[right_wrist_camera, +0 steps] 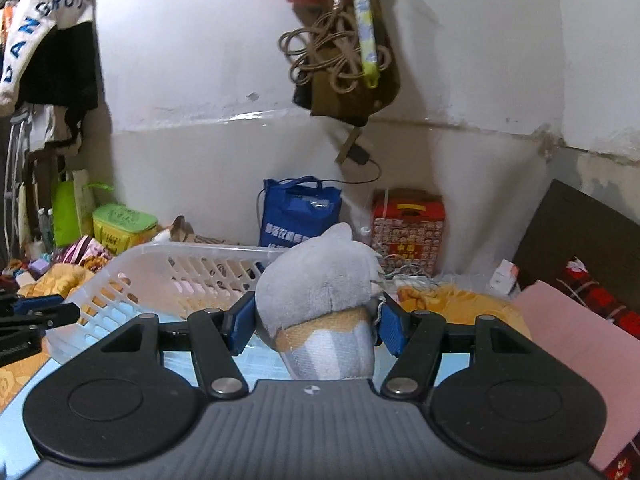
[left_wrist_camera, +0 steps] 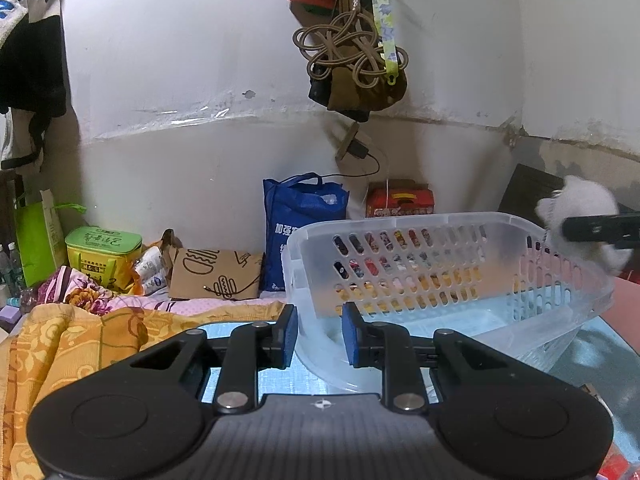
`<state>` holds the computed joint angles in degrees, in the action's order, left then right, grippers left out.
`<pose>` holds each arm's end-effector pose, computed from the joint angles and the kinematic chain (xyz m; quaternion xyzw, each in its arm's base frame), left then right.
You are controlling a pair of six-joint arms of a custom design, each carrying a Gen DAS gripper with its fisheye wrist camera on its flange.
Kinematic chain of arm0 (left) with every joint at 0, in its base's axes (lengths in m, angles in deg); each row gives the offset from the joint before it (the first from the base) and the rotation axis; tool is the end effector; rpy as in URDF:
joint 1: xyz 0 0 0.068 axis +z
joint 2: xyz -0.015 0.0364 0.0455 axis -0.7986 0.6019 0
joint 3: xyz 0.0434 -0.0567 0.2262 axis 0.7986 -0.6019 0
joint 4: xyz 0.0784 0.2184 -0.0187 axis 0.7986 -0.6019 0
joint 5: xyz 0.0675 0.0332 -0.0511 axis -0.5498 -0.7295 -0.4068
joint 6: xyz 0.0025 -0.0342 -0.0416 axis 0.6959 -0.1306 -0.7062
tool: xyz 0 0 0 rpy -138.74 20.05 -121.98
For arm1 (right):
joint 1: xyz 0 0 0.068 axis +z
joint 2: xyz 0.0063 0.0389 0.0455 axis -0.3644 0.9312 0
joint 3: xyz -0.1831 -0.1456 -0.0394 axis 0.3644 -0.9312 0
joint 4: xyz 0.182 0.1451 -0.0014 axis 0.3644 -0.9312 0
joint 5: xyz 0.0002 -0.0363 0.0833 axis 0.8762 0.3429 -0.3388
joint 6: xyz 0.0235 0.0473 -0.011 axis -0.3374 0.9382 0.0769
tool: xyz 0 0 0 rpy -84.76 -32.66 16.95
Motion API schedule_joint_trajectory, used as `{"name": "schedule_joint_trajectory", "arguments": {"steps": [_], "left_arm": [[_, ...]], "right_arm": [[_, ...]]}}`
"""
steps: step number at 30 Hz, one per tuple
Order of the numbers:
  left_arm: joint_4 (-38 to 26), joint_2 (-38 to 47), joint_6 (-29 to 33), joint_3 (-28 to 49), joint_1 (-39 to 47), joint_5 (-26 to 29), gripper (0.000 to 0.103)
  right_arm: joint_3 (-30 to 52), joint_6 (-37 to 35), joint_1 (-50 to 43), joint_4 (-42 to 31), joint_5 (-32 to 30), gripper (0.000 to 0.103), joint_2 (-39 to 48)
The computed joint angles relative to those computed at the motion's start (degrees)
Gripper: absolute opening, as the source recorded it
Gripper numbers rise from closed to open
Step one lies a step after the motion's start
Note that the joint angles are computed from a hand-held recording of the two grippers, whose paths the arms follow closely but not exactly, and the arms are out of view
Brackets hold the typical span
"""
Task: Organize objects
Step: 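Lower the grey plush into the basket and open the right gripper, then grasp the red mesh bag with the right gripper and lift it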
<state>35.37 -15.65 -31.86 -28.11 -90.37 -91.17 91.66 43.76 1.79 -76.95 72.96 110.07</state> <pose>0.1943 -0.1132 0.1945 -0.1781 0.8243 0.0983 0.5283 0.3360 0.1520 0.2192 -0.2870 0.7908 0.1564 0.5176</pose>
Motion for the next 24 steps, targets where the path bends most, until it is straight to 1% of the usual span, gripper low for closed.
{"name": "schedule_joint_trajectory", "arguments": {"steps": [1,3,4,5,6,7,9,11,14,18,20,22,24], "left_arm": [[0.3,-0.3,0.1,-0.4,0.0,0.0,0.027],[0.8,-0.4,0.3,-0.8,-0.2,-0.2,0.027],[1.0,-0.4,0.3,-0.9,-0.3,-0.4,0.027],[1.2,-0.4,0.4,-1.0,-0.3,-0.5,0.027],[1.2,-0.4,0.4,-1.0,-0.4,-0.5,0.027],[1.3,-0.2,0.4,-1.0,-0.4,-0.5,0.027],[1.7,-0.7,0.6,-1.3,0.0,0.3,0.031],[2.3,-0.9,0.9,-1.5,0.1,0.5,0.031],[2.4,-0.9,1.1,-1.6,0.1,0.5,0.031],[3.2,-1.1,1.5,-2.1,0.2,0.7,0.031],[3.5,-1.2,1.5,-2.3,0.2,0.7,0.031],[3.4,-1.1,1.2,-2.2,0.0,0.5,0.031],[3.0,-0.6,0.7,-1.9,-0.3,0.0,0.031]], "right_arm": [[-0.3,0.1,0.0,1.4,-0.3,0.066,0.5],[-1.3,-0.7,0.1,5.1,-1.1,0.076,1.2],[-0.8,-1.8,0.6,5.0,-0.1,0.093,1.6],[-1.1,-2.7,1.6,6.2,3.3,0.103,1.5],[-3.4,-3.0,2.5,9.5,7.0,0.103,0.7],[-4.1,-3.1,2.5,10.7,7.3,0.103,0.0],[-6.5,-1.6,0.7,9.5,3.1,0.103,-3.1],[-9.7,0.1,-1.2,8.0,0.6,0.103,-6.7],[-19.3,0.5,-5.4,9.0,-3.5,0.103,-14.6],[-35.6,0.5,-14.7,15.0,-10.5,0.103,-25.8],[-40.7,0.2,-18.5,16.7,-12.9,0.103,-28.0],[-47.5,0.3,-22.5,20.6,-16.8,0.103,-30.0],[-51.9,-1.4,-24.4,23.0,-19.3,0.100,-30.1]]}}
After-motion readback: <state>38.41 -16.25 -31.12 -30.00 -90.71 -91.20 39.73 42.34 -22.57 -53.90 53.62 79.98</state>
